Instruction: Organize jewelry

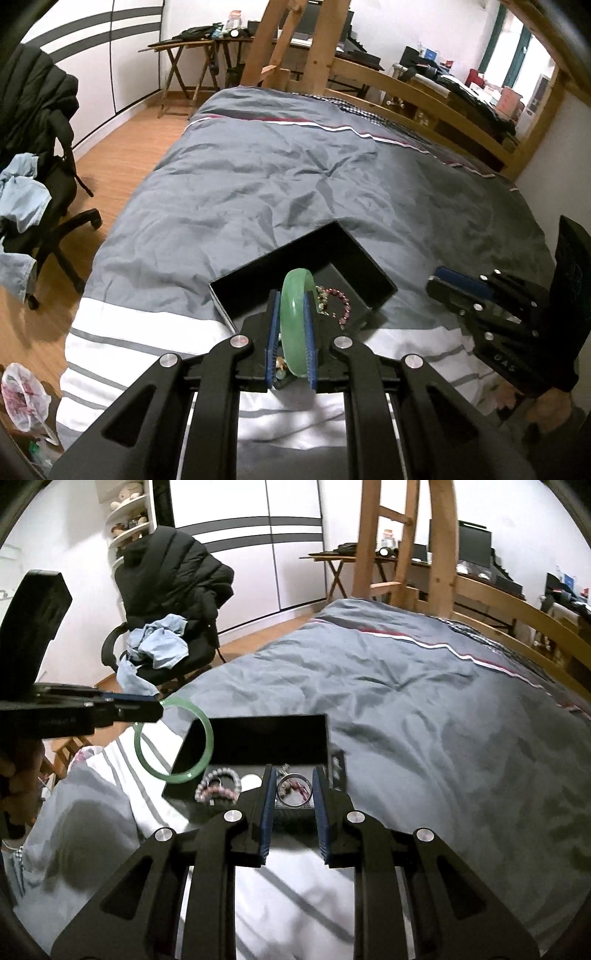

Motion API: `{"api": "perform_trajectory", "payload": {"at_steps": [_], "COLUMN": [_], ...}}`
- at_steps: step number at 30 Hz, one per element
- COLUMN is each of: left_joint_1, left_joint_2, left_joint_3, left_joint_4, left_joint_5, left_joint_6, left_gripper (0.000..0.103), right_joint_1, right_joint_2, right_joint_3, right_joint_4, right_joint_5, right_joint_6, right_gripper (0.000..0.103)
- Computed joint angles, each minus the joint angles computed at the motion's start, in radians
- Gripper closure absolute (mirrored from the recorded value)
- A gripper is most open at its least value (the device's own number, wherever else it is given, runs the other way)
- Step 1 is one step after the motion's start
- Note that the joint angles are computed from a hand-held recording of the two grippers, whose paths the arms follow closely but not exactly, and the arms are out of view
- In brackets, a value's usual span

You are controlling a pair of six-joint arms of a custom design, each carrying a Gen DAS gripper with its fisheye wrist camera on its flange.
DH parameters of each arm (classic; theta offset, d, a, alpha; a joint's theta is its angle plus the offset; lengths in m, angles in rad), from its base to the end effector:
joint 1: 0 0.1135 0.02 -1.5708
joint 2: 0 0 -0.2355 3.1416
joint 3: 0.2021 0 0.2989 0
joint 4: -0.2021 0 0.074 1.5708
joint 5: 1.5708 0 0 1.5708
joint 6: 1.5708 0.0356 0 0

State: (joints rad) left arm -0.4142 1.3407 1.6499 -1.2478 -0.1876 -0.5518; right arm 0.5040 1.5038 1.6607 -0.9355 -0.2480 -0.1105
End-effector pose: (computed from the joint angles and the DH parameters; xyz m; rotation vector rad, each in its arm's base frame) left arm 0.2694 -0.1112 0.4011 -0.2479 2.4816 -0.1710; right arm 0.3122 0.1821 0.3773 -0.8337 2.2196 0.4830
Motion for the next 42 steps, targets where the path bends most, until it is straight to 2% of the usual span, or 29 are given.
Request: {"api": "perform_trajectory", "payload": {"at_steps": [10, 13, 16, 17, 18, 19, 20, 21, 22, 23, 27, 34, 42], "left_joint_1": [0.063, 0.06, 0.055, 0.051, 0.046, 0.035, 0.026, 0.02, 0.009, 0.004, -0.01, -0.106, -0.292], "left_joint_2": [0.001, -0.006, -0.004, -0.003, -0.004, -0.012, -0.023, -0.029, -0.039, -0.044, -0.075, -0.094, -0.101], "left_joint_3": [-0.095, -0.106, -0.095, -0.09, -0.086, -0.08, -0.081, -0.079, -0.072, -0.067, -0.066, -0.051, 0.018], "left_joint_4": [0.056, 0.062, 0.053, 0.049, 0.044, 0.038, 0.037, 0.033, 0.025, 0.018, -0.018, -0.136, -0.305], "left_joint_5": [0.061, 0.048, 0.03, 0.022, 0.009, -0.019, -0.041, -0.059, -0.088, -0.103, -0.105, -0.133, -0.248], "left_joint_6": [0.016, 0.019, 0.014, 0.011, 0.006, -0.003, -0.01, -0.016, -0.028, -0.037, -0.109, -0.184, -0.317], "left_gripper": [0.092, 0.092, 0.086, 0.078, 0.062, 0.053, 0.037, 0.022, 0.017, 0.01, 0.009, 0.009, 0.009], "right_joint_1": [0.059, 0.057, 0.061, 0.063, 0.062, 0.061, 0.059, 0.059, 0.063, 0.065, 0.068, 0.091, 0.157], "right_joint_2": [0.156, 0.184, 0.208, 0.209, 0.208, 0.203, 0.202, 0.197, 0.184, 0.161, 0.109, 0.016, -0.044], "right_joint_3": [0.062, 0.08, 0.106, 0.108, 0.109, 0.109, 0.11, 0.109, 0.099, 0.08, 0.067, 0.074, 0.147], "right_joint_4": [0.013, 0.012, -0.008, -0.011, -0.014, -0.019, -0.021, -0.025, -0.019, -0.001, -0.014, -0.141, -0.315], "right_joint_5": [0.032, 0.024, 0.034, 0.04, 0.041, 0.034, 0.028, 0.026, 0.041, 0.056, 0.1, 0.149, 0.228], "right_joint_6": [0.012, 0.017, 0.025, 0.028, 0.03, 0.035, 0.036, 0.036, 0.039, 0.045, 0.089, 0.132, 0.188], "right_gripper": [0.082, 0.082, 0.081, 0.08, 0.079, 0.073, 0.054, 0.04, 0.022, 0.013, 0.011, 0.004, 0.004]}}
